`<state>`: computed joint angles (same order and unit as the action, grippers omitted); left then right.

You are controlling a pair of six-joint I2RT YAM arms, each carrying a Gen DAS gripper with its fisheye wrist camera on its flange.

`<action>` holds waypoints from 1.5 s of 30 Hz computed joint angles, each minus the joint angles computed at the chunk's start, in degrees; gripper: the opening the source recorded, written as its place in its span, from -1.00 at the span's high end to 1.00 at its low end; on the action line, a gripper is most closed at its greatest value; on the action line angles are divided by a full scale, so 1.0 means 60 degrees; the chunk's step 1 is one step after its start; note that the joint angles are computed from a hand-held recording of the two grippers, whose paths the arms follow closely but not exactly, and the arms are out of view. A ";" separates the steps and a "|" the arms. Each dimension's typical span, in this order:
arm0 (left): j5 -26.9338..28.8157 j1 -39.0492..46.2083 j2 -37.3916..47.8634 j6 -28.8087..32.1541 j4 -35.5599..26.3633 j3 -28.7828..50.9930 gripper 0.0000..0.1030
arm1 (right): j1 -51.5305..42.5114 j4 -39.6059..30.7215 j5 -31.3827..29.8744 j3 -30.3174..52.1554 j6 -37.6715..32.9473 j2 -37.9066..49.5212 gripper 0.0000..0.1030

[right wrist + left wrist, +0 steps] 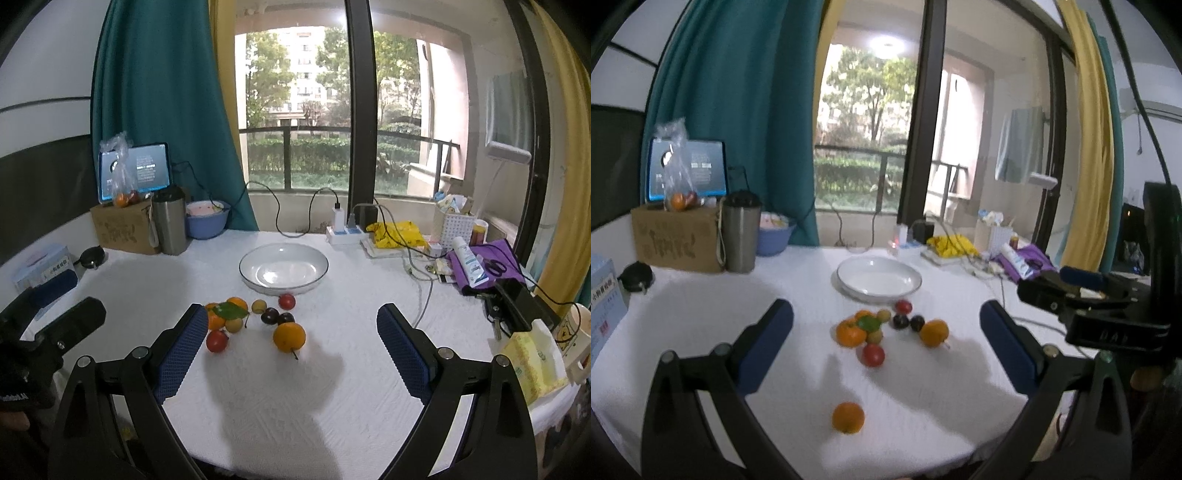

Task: Organize fruits
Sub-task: 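Grasp the lone orange with the left gripper while the right gripper approaches the red tomato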

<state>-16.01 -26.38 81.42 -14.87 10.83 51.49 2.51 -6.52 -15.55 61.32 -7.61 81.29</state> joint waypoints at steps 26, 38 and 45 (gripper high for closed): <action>0.1411 0.0828 0.3178 -0.0661 -0.2359 0.1257 -0.06 | 0.0494 -0.1333 -0.0264 0.1483 -0.0290 0.2804 -0.47; 0.2119 0.1468 0.3417 -0.0314 -0.2635 0.1687 0.35 | 0.1069 -0.2015 -0.0457 0.2833 -0.0316 0.4073 -0.03; 0.2300 0.1899 0.3270 -0.0150 -0.2283 0.1654 0.35 | 0.1517 -0.2632 -0.0473 0.3812 -0.0449 0.4884 -0.02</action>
